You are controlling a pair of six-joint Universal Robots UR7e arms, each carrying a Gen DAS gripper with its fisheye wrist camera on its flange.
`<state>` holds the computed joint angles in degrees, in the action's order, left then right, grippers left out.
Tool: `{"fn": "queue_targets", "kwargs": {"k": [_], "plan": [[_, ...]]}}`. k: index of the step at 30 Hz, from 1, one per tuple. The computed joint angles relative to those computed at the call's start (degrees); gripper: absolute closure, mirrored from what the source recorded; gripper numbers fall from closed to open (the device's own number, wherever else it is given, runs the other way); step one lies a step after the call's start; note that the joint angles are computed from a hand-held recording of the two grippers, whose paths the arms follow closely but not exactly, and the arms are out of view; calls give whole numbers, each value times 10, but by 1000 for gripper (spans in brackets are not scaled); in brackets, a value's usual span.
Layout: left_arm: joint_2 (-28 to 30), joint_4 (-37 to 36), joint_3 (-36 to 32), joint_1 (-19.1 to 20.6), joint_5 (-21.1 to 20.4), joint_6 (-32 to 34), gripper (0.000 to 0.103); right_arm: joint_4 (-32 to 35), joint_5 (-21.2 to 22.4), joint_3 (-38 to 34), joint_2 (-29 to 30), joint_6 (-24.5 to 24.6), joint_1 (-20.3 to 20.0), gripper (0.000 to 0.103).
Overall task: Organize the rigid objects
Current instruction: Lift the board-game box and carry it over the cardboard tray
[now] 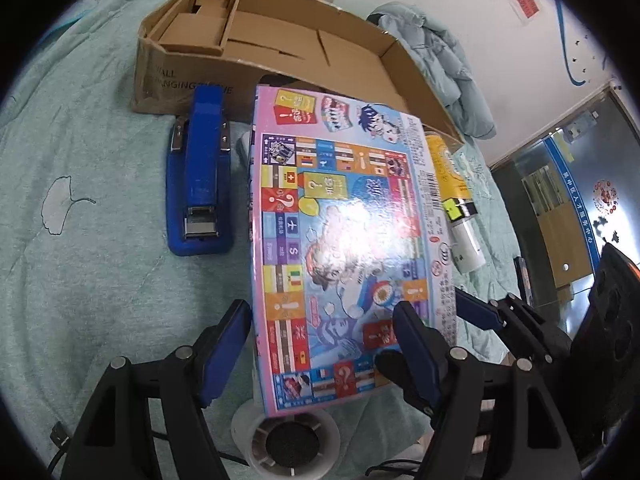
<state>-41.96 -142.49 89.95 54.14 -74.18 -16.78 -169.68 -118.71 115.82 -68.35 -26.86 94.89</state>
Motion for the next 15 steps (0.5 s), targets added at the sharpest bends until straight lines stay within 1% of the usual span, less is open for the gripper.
{"fn": "queue_targets", "kwargs": {"k": [3,5,10,12,13,15], "plan": [[7,1,-12,9,-15,-8,29,-5,0,-1,5,2,1,34],[7,3,-13,7,-10,-5,30,-3,3,-2,6,6,0,34],[7,6,-11,-14,36,23,31,17,3,-15,10,14,1,32],[7,0,-10,-22,54,31,35,18,15,-18,11,22,-3,28],[7,-3,-9,-27,65,35,35,17,22,-19,11,27,-6,26],[6,-11,-6,-33,80,41,35,12,34,-24,13,34,-9,25]]}}
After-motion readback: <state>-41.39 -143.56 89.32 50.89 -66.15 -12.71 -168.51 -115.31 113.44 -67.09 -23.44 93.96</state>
